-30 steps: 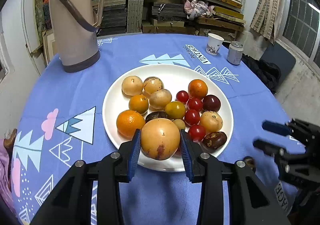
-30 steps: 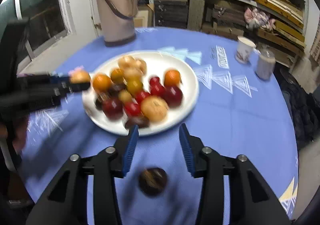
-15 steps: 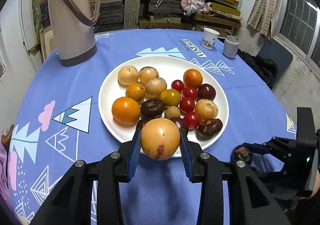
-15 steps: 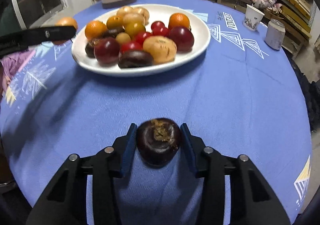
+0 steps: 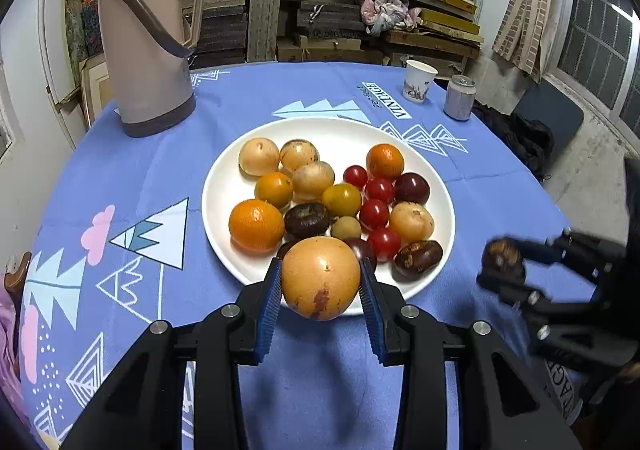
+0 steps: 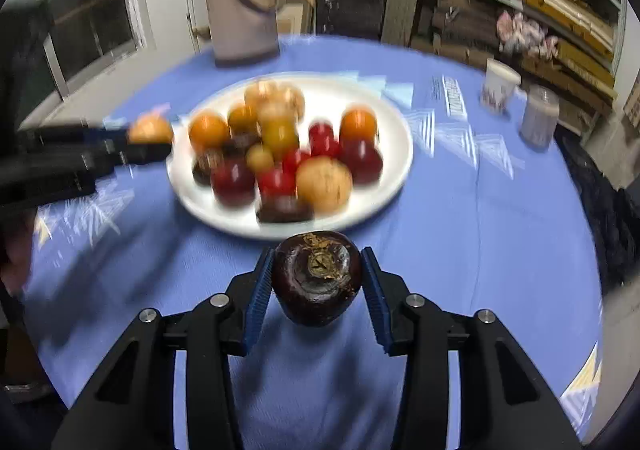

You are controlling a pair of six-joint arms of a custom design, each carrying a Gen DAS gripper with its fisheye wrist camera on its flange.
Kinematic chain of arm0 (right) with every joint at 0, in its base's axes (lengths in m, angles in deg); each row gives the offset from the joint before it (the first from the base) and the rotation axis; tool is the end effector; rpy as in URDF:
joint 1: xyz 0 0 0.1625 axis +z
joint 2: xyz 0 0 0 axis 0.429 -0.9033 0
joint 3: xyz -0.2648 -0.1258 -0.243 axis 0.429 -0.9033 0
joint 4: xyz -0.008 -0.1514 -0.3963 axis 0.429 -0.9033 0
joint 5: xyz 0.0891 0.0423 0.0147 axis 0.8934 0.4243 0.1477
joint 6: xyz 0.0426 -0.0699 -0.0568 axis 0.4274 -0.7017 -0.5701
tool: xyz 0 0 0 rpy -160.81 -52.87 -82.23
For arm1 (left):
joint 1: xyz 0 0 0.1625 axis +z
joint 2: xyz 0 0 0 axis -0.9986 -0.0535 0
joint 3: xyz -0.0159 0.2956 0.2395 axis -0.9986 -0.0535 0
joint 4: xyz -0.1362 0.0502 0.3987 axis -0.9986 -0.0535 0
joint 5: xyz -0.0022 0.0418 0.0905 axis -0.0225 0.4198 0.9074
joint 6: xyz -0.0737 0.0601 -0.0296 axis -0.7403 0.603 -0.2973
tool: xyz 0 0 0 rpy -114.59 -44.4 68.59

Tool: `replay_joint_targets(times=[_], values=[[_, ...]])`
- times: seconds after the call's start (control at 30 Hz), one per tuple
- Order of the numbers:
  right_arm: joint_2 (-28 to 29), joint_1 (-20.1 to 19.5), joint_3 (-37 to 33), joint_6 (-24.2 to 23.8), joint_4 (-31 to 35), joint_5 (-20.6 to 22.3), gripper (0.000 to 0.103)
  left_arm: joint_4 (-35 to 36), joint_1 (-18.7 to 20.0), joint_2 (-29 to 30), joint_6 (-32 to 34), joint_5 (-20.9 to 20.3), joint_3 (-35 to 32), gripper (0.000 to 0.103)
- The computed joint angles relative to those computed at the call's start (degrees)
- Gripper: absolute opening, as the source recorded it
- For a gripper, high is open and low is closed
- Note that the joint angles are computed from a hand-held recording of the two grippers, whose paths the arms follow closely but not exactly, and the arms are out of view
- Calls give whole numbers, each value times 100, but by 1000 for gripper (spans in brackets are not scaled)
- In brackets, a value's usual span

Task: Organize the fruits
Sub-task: 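Carry both fruits onto the white plate and open both tools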

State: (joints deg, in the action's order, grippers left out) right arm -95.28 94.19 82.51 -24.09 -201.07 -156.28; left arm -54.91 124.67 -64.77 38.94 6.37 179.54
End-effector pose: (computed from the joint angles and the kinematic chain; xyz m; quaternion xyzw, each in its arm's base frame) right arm 0.3180 -0.3940 0.0718 0.3445 -0.8765 0.2315 0.2437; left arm -0.1496 -0.3827 0.2605 0.1827 0.8818 -0.3063 0.3087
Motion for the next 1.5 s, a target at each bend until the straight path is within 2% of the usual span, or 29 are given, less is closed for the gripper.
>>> replay_joint_targets(times=[0.23,0.47,0.6,0.93,1.13,1.2,1.27,1.33,1.5], values=[[427,46,-867,-129,76,312,42,-365,186,429,327,123,-302,38],[1130,-203,-1714,168,375,339,43,-922,627,1193,697,147,-811,38],[1336,-347,-1894,327,478,361,43,-1100,805,1516,839,175,-1029,38],[1537,-470,-2109,408,495,366,43,-1207,1111,1873,880,172,-1262,38],[1410,-459,-1948,422,339,449,44,-873,1120,1839,611,272,-1326,38],[1324,-442,-1852,426,288,490,44,-921,1095,1779,621,251,-1284,41],[1229,-421,-1748,442,247,500,45,-887,1000,1707,567,408,-1211,55],[1130,-397,-1635,440,218,527,47,-898,906,1621,537,511,-1123,59],[894,-312,-1312,481,35,540,50,-636,719,1373,276,487,-969,62]])
